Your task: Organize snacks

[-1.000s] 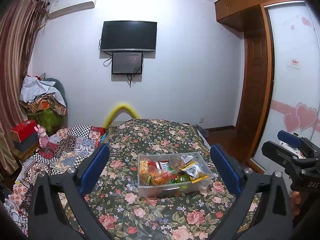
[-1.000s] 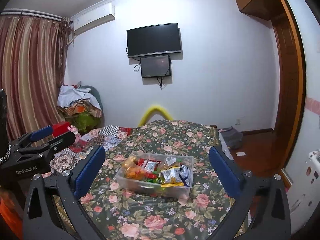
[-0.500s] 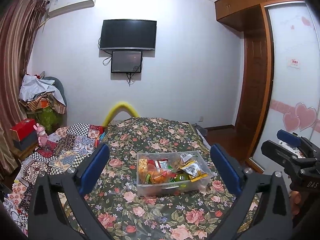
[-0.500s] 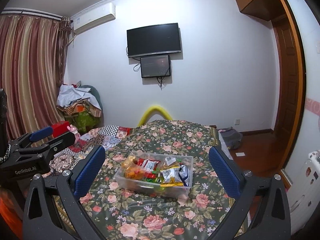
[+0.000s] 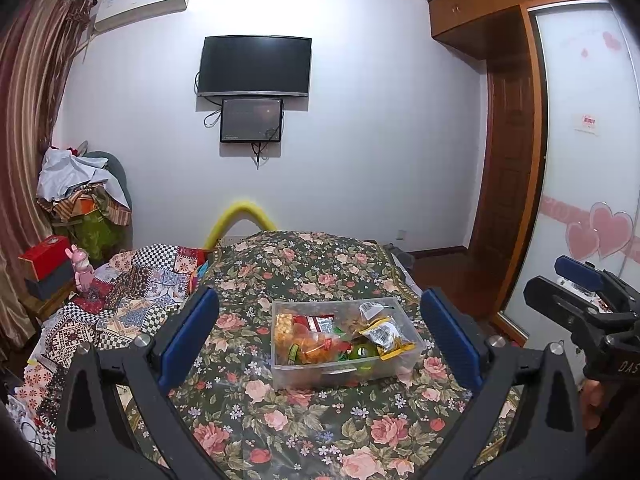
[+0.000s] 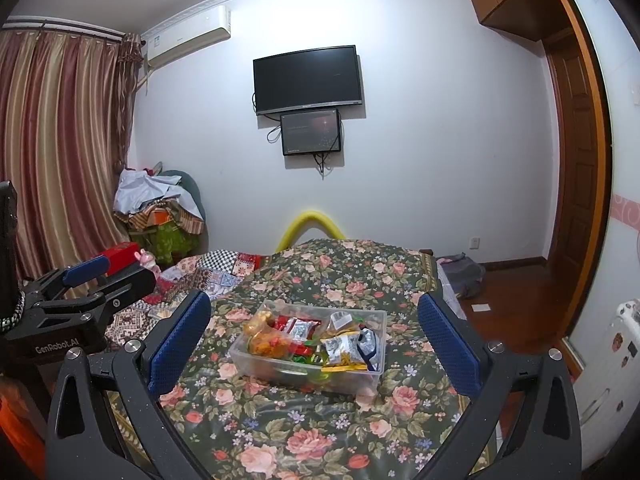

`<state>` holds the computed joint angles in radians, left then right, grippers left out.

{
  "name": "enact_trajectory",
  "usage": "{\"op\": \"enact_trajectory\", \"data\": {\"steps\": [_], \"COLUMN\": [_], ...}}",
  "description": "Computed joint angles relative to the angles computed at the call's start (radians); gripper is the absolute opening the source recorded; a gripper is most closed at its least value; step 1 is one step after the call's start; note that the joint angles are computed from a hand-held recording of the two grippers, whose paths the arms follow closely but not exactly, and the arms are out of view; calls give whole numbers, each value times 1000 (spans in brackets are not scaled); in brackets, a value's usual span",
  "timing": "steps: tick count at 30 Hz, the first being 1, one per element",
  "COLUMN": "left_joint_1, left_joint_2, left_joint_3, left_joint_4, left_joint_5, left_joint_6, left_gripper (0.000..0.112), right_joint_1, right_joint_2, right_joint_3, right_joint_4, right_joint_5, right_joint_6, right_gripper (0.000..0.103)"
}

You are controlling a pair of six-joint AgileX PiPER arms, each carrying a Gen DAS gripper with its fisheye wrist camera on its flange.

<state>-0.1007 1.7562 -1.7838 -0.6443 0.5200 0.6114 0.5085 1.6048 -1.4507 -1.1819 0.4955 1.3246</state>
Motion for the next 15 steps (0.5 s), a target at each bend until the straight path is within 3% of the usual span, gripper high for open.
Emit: {"op": "enact_trajectory", "data": {"steps": [15], "left_joint_1": [0], "left_joint_2": [2], "left_joint_3": [0], "left_joint_4": [-1], "left_joint_5": [12], "left_joint_6": [3], "left_gripper": [102], "right_joint_1": [-6], "right_joint_2": [3], "right_joint_3": [1], "right_joint_4": [10], "right_joint_5": [4], "right_joint_6": [-4], "right_gripper": [103]}}
